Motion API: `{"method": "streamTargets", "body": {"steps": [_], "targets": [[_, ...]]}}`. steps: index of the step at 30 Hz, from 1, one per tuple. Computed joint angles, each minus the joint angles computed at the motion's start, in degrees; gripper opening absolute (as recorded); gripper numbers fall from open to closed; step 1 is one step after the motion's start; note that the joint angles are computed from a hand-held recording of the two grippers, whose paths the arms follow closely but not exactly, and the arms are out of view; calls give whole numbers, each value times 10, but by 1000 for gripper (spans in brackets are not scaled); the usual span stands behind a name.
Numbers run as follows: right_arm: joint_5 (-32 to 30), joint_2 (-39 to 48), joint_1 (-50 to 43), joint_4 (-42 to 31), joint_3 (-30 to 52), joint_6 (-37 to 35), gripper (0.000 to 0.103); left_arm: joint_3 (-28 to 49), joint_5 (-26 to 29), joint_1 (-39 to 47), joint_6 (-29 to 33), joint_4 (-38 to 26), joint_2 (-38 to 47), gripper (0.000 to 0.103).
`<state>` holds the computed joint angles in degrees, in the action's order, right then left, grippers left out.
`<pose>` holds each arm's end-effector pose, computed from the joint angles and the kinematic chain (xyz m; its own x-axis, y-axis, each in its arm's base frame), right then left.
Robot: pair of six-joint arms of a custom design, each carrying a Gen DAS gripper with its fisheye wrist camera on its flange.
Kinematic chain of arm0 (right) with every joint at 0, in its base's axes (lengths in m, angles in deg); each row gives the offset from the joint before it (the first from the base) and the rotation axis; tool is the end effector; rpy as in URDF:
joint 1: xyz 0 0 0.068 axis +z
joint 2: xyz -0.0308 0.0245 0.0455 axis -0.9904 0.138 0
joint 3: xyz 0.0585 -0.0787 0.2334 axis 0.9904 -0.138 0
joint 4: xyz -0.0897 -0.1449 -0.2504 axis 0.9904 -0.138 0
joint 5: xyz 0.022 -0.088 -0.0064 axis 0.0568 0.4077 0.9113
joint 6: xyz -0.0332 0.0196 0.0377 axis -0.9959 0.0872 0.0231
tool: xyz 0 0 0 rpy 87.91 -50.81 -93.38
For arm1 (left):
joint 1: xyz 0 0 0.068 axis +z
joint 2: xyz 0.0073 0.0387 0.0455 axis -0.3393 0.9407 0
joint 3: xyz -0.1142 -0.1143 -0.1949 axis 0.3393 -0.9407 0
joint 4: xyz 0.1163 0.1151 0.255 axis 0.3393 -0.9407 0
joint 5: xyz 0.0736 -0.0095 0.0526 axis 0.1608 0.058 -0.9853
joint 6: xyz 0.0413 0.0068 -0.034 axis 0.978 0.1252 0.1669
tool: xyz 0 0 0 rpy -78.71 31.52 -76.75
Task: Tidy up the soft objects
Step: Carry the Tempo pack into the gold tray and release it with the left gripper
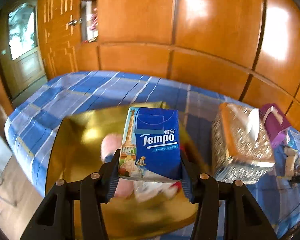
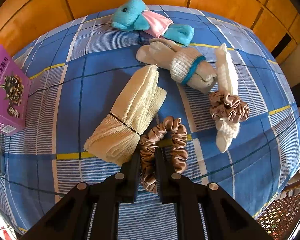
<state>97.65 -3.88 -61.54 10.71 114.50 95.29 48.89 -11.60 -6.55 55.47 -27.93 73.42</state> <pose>0.2428 0.0837 0.2181 -0.9272 0.2061 -0.3128 0.2235 0.9745 -0.0203 0.1101 0.0256 0.2942 -0.6391 -0.2339 -0.7327 -0.2728 0.9596 -0.0684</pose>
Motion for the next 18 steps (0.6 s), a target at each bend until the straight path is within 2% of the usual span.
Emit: {"method": "streamTargets", "body": {"steps": [4, 12, 13, 14, 16, 18], "targets": [[13, -1, 13, 2, -3, 9, 12, -32, 27, 66, 39, -24, -49, 53], [49, 0, 59, -10, -1, 51, 11, -61, 72, 150, 82, -21, -58, 53], [48, -4, 60, -11, -4, 56, 11, -62, 82, 162, 88, -22, -56, 56], [44, -10, 60, -10, -7, 64, 11, -63, 98, 181, 95, -25, -57, 65], [27, -35, 54, -5, -21, 77, 10, -63, 110, 200, 102, -26, -62, 73], [10, -63, 45, 0, -37, 93, 10, -62, 109, 203, 108, -28, -70, 74]]}}
